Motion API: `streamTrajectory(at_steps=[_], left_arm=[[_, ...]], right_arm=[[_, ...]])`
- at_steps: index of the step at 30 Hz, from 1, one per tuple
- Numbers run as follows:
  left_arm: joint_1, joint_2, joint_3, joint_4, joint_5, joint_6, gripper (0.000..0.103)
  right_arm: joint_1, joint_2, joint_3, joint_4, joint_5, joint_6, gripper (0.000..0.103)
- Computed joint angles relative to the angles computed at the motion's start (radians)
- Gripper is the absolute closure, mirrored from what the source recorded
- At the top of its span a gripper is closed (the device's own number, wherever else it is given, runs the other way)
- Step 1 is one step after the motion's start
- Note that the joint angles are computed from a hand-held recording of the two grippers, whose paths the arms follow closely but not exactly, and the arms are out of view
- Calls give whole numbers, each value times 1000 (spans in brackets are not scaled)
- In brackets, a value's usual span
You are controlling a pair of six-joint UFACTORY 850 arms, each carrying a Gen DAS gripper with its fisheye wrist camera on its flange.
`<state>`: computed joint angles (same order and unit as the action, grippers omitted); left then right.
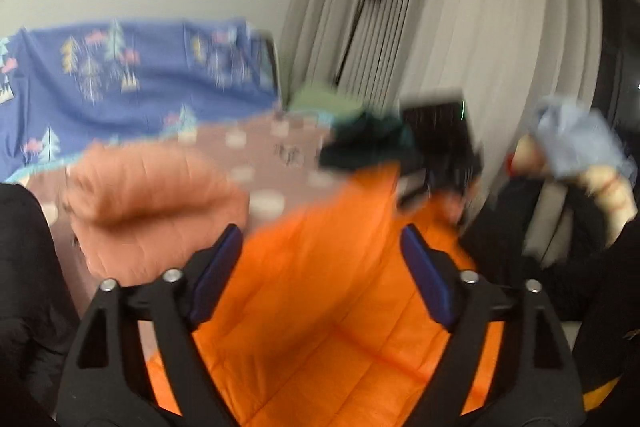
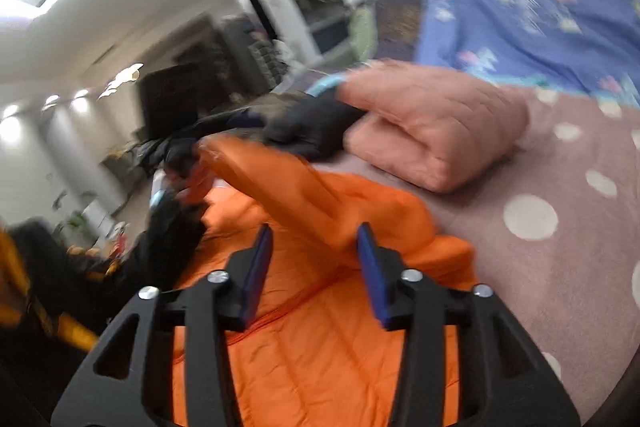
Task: Fold large clothes
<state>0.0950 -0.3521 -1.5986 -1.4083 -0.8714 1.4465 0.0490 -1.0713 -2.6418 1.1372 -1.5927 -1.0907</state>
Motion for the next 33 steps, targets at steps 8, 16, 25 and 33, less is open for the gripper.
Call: streamTrajectory(at_steps=[8, 16, 25, 33], left_arm=[[-28, 40, -1, -19, 248, -135, 23], [-141, -57, -134, 792, 372, -963, 75], [-209, 47, 186, 986, 418, -1298, 78], [-181, 349, 482, 651, 556, -1080, 31]], right_arm=[[0, 164, 245, 151, 168, -49, 57], [155, 340, 540, -247, 570, 189, 78], [217, 571, 1028, -383, 796, 404, 78], [231, 800, 1271, -300, 925, 402, 56]])
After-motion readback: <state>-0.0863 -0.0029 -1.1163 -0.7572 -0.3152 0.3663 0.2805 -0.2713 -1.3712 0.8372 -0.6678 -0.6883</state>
